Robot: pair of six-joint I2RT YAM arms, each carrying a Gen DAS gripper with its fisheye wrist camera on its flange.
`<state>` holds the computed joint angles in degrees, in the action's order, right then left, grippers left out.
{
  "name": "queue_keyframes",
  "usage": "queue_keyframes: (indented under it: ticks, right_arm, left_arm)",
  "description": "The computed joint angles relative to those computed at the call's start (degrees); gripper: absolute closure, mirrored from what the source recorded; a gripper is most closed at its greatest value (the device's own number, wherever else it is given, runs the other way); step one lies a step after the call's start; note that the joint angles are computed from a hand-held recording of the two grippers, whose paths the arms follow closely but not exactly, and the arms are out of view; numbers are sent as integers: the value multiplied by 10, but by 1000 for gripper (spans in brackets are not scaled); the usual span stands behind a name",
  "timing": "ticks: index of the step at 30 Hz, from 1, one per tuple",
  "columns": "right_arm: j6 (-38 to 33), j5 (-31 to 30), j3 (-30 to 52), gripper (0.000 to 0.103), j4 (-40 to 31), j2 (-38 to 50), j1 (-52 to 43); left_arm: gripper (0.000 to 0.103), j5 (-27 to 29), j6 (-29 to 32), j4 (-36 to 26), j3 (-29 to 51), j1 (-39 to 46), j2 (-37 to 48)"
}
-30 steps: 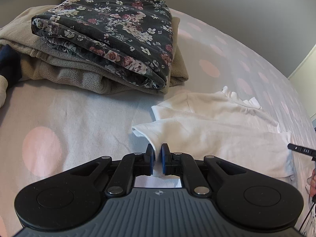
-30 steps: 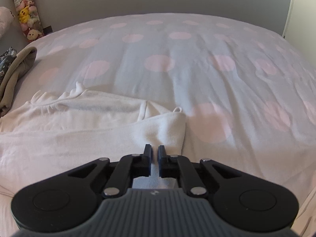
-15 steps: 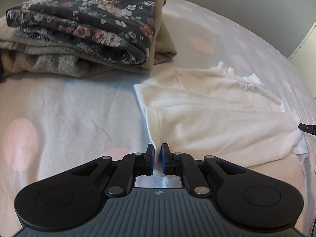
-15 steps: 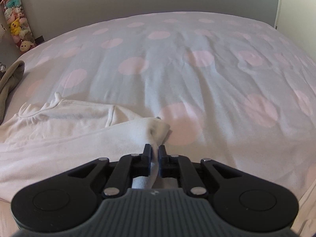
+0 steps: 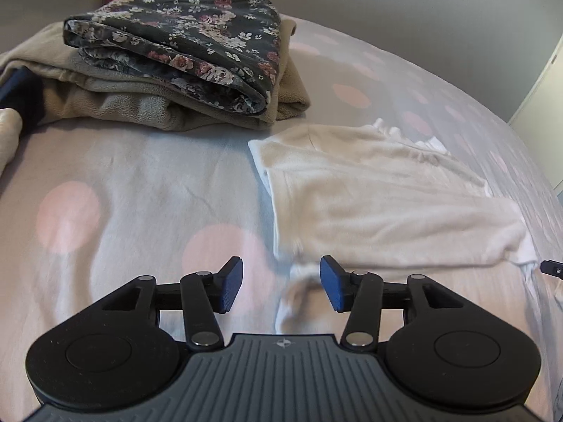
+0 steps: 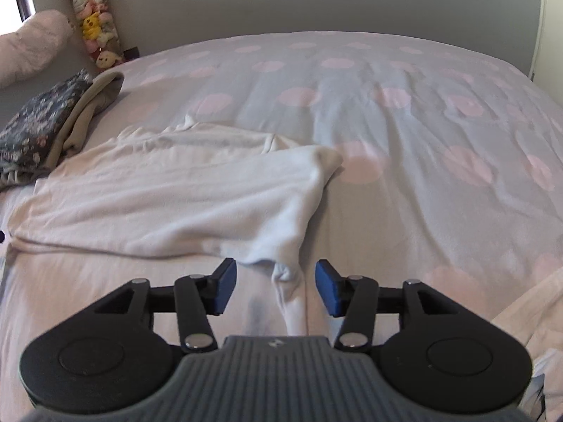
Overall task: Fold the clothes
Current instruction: 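Open the right gripper and smooth the folded shirt flat, then move both grippers over the large white garment toward its hem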
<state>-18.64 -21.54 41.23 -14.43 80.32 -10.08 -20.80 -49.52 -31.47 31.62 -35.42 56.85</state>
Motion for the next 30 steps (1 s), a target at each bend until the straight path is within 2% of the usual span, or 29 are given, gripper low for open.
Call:
queue_keyframes:
  ticks: [3,5,6,7,11,12,13,16,20,24,30]
  right_arm:
    - [15,54,-26,52,52,10,28]
    - [43,61,-28,61,72,25,27]
    - [56,65,-24,80,76,32,24]
    - [62,74,-18,92,74,39,21]
    - [65,95,4,94,63,74,1]
    - [68,111,7,103,65,84,-1]
    - [70,122,9,103,67,95,-5]
    - [72,92,12,103,71,108,-36]
    - [61,48,5,97,25,64,-62]
    - [-18,4,-44,95,-54,-57,-77]
    - [-170,-53,-102,88,-259,-268,-113]
  left_arm:
    - [56,-52,-82,-50,6,-68,3]
    - [56,-64,-142,-77,6,-95,10]
    - [56,-67,-165,-79,1,-105,8]
    - [56,-70,-185,-78,-7,-118,2]
    - [56,-81,-227,-65,-35,-158,-3]
    - [56,-79,-228,-60,-39,-162,0]
    - [56,-82,-227,-59,-40,-167,2]
    - [56,-87,-228,-64,-39,-180,6]
    - [56,-86,-270,-102,-25,-213,-1]
    - [56,-104,-326,-154,7,-298,9]
    - [56,-135,-419,-231,80,-442,59]
